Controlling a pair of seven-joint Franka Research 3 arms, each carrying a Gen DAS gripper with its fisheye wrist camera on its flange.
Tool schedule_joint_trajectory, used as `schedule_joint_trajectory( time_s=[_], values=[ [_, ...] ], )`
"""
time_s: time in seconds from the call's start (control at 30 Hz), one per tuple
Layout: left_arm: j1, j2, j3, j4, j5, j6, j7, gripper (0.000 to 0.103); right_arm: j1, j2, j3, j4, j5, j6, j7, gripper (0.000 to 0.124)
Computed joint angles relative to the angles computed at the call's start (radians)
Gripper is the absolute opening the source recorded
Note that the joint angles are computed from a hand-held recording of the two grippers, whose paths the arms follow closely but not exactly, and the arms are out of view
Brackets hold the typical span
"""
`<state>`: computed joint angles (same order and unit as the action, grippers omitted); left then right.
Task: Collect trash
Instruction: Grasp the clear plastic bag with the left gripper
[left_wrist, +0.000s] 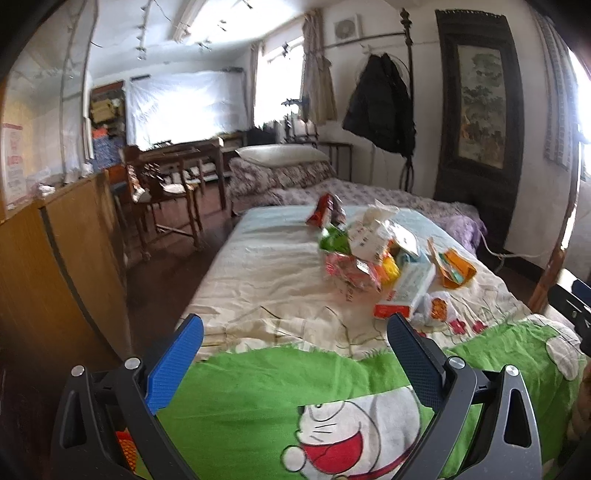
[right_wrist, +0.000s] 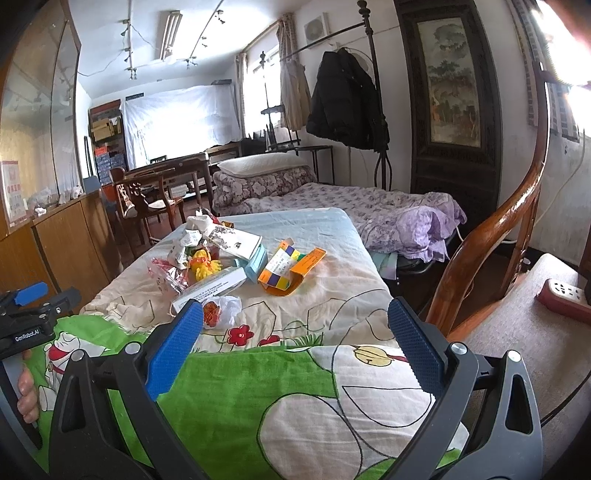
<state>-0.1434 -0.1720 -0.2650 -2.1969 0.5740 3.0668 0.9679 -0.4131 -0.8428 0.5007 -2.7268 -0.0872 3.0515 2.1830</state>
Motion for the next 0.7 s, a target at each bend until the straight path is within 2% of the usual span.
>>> schedule_joint_trajectory(
  time_s=[0.07, 0.13, 0.17, 0.27, 0.33, 0.4, 0.53, 0.63, 0.7],
  values=[
    [-0.088, 0.021, 0.060, 0.018, -0.133, -0.017, 0.146, 0.097, -0.004, 0.009, 0.006, 0.007, 0.001, -0.006, 0.006, 0.096],
    [-0.189, 0.060, 0.119, 0.061, -0.339, -0.041, 0.354, 0.097, -0.005, 0.015, 0.012, 0.014, 0.001, -0.009, 0.016, 0.096],
    [-0.205, 0.085, 0.120, 0.095, -0.402, -0.057, 0.416, 0.097, -0.003, 0.018, 0.010, 0.013, 0.000, -0.006, 0.019, 0.096],
    [-0.198, 0.166, 0.088, 0.207, -0.506, -0.101, 0.511, 0.097, 0.003, 0.029, 0.011, 0.020, 0.006, -0.006, 0.035, 0.096],
    [-0.181, 0.260, 0.055, 0.336, -0.562, -0.184, 0.569, 0.097, 0.017, 0.037, -0.008, 0.017, 0.009, -0.001, 0.034, 0.096],
    [-0.175, 0.360, 0.038, 0.471, -0.513, -0.272, 0.529, 0.097, 0.026, 0.052, -0.014, 0.023, 0.017, 0.003, 0.041, 0.096],
    [-0.149, 0.513, -0.015, 0.680, -0.534, -0.442, 0.554, 0.097, 0.052, 0.084, -0.043, 0.023, 0.035, 0.021, 0.043, 0.096],
    [-0.158, 0.592, -0.015, 0.786, -0.521, -0.526, 0.542, 0.097, 0.070, 0.108, -0.051, 0.032, 0.052, 0.028, 0.044, 0.096],
    [-0.146, 0.614, -0.027, 0.813, -0.544, -0.556, 0.550, 0.092, 0.095, 0.107, -0.079, 0.023, 0.063, 0.031, 0.033, 0.096]
  ],
)
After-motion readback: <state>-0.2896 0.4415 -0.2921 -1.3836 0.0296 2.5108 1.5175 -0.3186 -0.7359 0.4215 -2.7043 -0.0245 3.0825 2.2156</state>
